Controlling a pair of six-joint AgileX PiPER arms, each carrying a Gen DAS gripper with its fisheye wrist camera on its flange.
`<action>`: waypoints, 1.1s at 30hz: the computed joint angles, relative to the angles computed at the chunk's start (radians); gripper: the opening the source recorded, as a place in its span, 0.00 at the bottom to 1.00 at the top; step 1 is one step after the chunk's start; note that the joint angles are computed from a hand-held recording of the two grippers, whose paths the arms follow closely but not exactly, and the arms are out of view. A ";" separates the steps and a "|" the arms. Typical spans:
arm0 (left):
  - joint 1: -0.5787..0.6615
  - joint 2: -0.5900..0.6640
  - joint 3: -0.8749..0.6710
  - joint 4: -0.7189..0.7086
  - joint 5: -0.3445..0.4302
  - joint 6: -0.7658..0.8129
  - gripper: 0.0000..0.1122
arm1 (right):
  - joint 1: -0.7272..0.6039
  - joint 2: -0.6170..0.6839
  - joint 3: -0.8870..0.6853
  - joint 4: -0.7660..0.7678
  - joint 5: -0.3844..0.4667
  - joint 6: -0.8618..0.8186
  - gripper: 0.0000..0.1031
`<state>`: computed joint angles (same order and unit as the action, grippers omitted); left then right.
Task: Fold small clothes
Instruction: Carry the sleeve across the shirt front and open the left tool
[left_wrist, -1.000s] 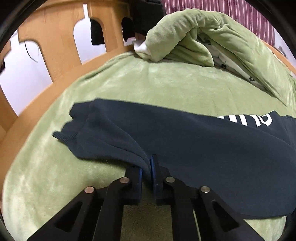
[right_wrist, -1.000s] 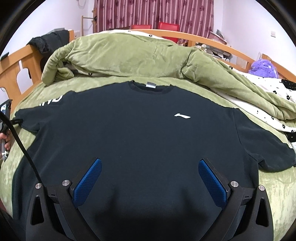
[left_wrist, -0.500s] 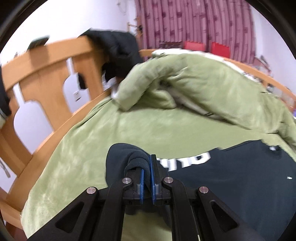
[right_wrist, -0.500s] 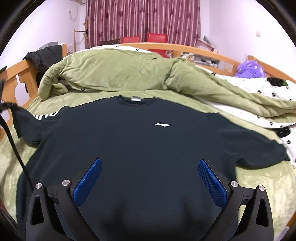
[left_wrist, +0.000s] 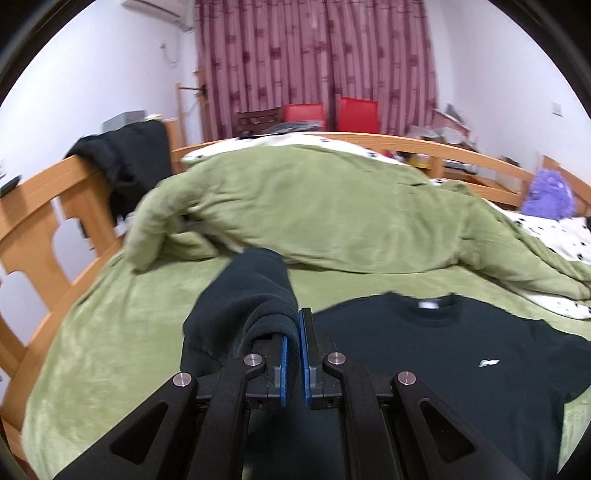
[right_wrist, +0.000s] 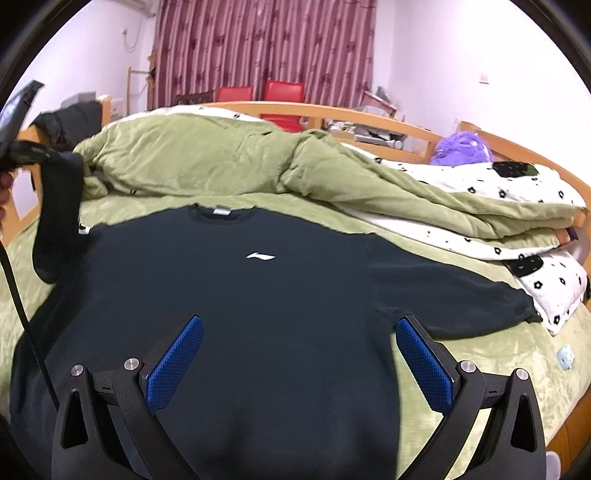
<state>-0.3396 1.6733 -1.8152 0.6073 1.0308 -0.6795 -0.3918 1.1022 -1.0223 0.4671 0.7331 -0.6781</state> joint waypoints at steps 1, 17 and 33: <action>-0.052 0.046 -0.044 0.021 0.018 -0.031 0.06 | -0.048 0.006 -0.012 0.054 0.030 -0.045 0.99; -0.346 0.526 -0.466 -0.135 0.110 -0.046 0.06 | -0.222 0.108 -0.100 0.113 0.111 -0.046 0.99; -0.207 -0.019 0.206 -0.098 -0.097 -0.116 0.55 | 0.084 0.045 -0.052 -0.028 0.062 0.136 0.91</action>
<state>-0.5466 1.6545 -1.6096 0.5089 0.9343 -0.7952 -0.3077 1.1472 -1.0740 0.4389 0.7952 -0.5424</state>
